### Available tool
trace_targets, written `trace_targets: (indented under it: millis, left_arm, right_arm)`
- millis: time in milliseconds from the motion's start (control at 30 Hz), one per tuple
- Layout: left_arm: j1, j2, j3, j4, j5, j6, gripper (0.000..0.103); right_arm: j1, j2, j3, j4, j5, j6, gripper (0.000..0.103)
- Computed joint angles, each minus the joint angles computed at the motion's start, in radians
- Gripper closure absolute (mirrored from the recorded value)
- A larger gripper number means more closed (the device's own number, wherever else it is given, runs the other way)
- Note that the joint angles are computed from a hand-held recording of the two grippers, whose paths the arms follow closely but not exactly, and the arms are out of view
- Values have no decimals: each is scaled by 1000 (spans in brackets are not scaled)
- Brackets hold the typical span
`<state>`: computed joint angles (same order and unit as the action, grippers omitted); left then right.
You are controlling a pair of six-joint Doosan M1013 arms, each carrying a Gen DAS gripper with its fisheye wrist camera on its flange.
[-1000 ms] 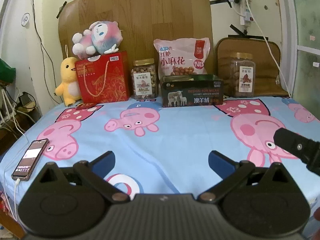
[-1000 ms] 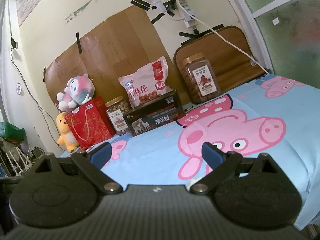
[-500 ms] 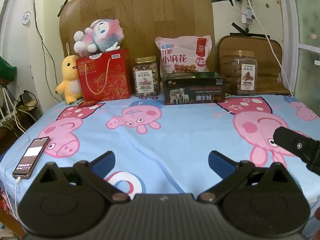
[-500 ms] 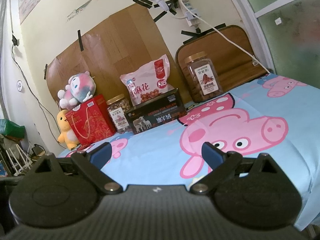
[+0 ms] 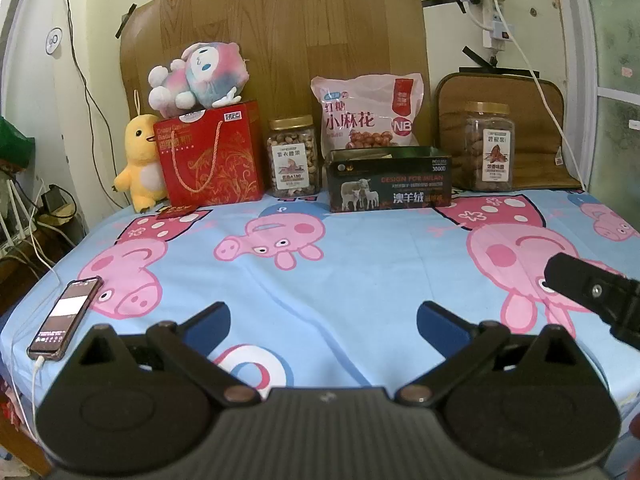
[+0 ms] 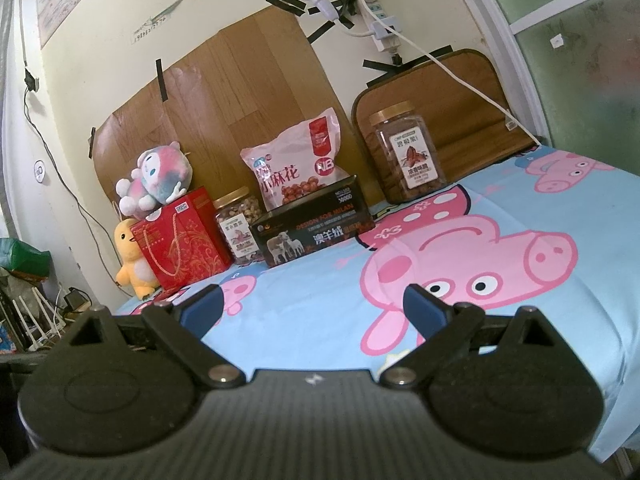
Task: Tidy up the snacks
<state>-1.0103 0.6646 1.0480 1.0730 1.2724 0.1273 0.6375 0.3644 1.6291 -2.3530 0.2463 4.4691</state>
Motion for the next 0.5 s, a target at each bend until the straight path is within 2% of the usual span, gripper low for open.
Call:
trace_targets:
  millis: [500]
  left_arm:
    - [0, 1, -2, 0, -3, 6, 0]
  right_arm:
    - [0, 1, 0, 1, 1, -1, 5]
